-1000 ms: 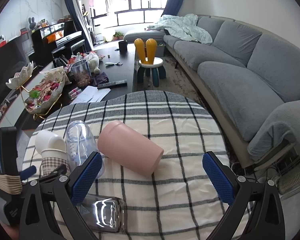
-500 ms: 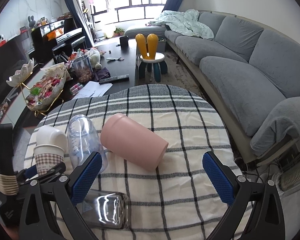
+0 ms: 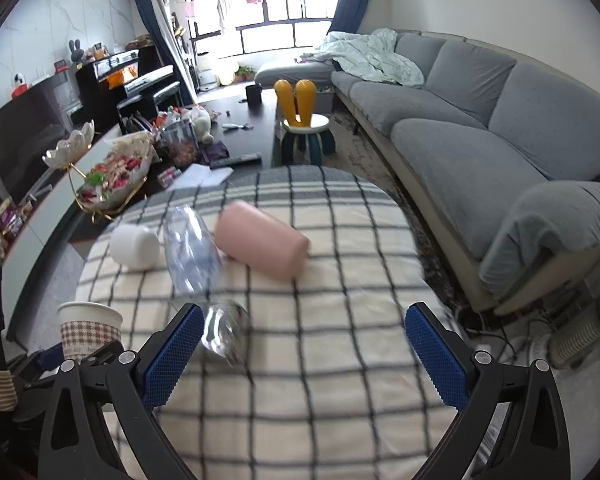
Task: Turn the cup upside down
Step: 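Lift the paper cup with the right tool and pull it back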
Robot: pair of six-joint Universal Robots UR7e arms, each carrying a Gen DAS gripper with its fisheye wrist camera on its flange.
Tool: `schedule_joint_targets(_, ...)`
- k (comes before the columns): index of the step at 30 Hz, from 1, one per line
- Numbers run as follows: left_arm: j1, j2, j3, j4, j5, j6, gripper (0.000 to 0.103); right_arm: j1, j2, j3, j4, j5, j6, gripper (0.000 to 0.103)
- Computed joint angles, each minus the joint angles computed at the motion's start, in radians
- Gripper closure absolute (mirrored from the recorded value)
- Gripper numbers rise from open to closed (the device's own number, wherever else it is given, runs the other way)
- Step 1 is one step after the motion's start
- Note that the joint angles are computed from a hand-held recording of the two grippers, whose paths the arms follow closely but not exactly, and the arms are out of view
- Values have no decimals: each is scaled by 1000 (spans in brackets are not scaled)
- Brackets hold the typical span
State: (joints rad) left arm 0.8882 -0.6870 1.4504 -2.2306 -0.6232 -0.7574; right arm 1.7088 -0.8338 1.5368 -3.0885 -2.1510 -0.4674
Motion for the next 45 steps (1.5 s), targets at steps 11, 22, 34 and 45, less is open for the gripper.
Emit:
schedule_joint_targets(11, -58, 72, 59, -154, -127, 20, 37, -81, -143, 186, -25, -43, -52, 1)
schedule_joint_targets(22, -44, 141, 40, -192, -146, 62, 37, -130, -169, 250, -27, -46, -54, 1)
schedule_joint_targets(34, -69, 84, 91, -185, -143, 50, 15, -102, -195, 265, -30, -32, -36, 1)
schedule_joint_targets(45, -178, -103, 384, -470, 121, 153, 0, -35, -154, 350, -334, 86, -38, 1)
